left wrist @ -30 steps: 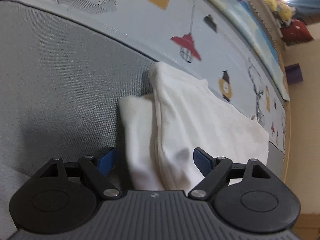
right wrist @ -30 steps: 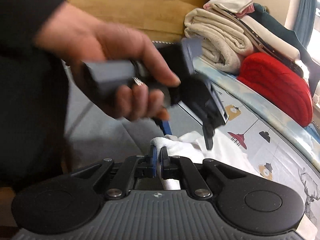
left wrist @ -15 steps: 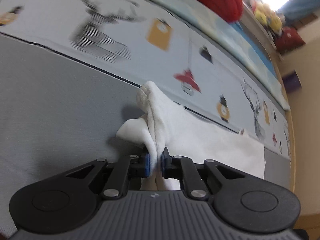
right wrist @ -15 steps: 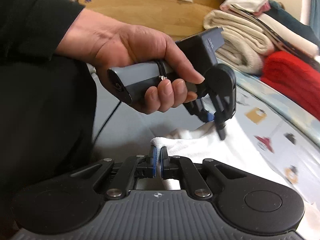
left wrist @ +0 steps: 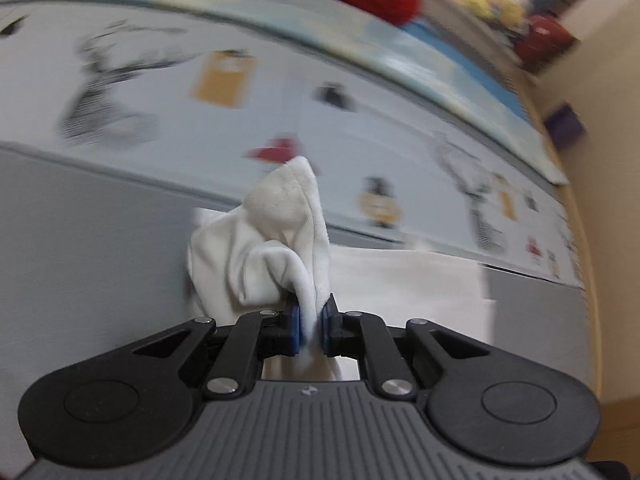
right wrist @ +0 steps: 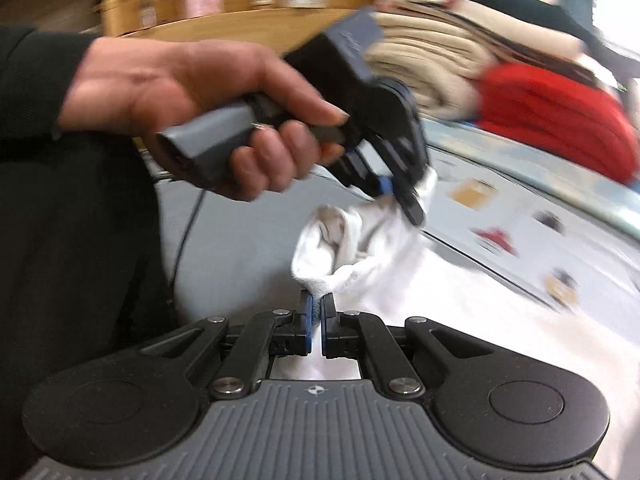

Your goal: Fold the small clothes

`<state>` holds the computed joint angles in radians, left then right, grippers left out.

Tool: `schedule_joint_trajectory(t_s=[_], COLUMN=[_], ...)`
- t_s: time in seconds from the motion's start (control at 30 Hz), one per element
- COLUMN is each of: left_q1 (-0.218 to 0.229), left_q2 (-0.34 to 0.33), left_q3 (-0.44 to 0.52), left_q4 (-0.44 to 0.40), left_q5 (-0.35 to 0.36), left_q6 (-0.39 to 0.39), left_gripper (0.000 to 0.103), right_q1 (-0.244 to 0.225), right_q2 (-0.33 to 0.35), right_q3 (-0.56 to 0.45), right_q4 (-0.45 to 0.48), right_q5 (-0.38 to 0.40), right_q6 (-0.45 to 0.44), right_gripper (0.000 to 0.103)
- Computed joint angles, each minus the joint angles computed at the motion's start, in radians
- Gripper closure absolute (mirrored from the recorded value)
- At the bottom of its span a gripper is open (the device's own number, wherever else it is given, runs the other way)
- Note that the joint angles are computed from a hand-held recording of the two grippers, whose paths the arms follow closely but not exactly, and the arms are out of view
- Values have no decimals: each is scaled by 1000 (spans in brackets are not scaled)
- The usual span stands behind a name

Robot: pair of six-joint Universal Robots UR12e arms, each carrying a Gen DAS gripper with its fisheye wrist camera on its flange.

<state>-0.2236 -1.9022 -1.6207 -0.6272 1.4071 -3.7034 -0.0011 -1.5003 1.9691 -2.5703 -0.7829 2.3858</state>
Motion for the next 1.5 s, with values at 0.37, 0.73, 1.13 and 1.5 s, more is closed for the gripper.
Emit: schedule_joint_trajectory(t_s=[0.37, 0.73, 1.13, 1.5], left_q1=[-114, -122, -119, -146], left_q2=[-157, -123, -71, -80], left_q3=[161, 158, 106, 110], left_q4=[241, -4, -67, -127], left_q5=[-184, -85, -8, -19], left_q6=[58, 250, 367, 501], left_gripper=[50, 64, 67, 67], right_q1=[-212, -278, -240, -232], right_q2=[-71, -38, -11, 42], right_q3=[86, 60, 51, -13], right_q4=[-138, 85, -239, 33], right_q5=[-284, -316, -448, -343], right_q6=[385, 687, 920, 780], right_gripper=[100, 97, 63, 91])
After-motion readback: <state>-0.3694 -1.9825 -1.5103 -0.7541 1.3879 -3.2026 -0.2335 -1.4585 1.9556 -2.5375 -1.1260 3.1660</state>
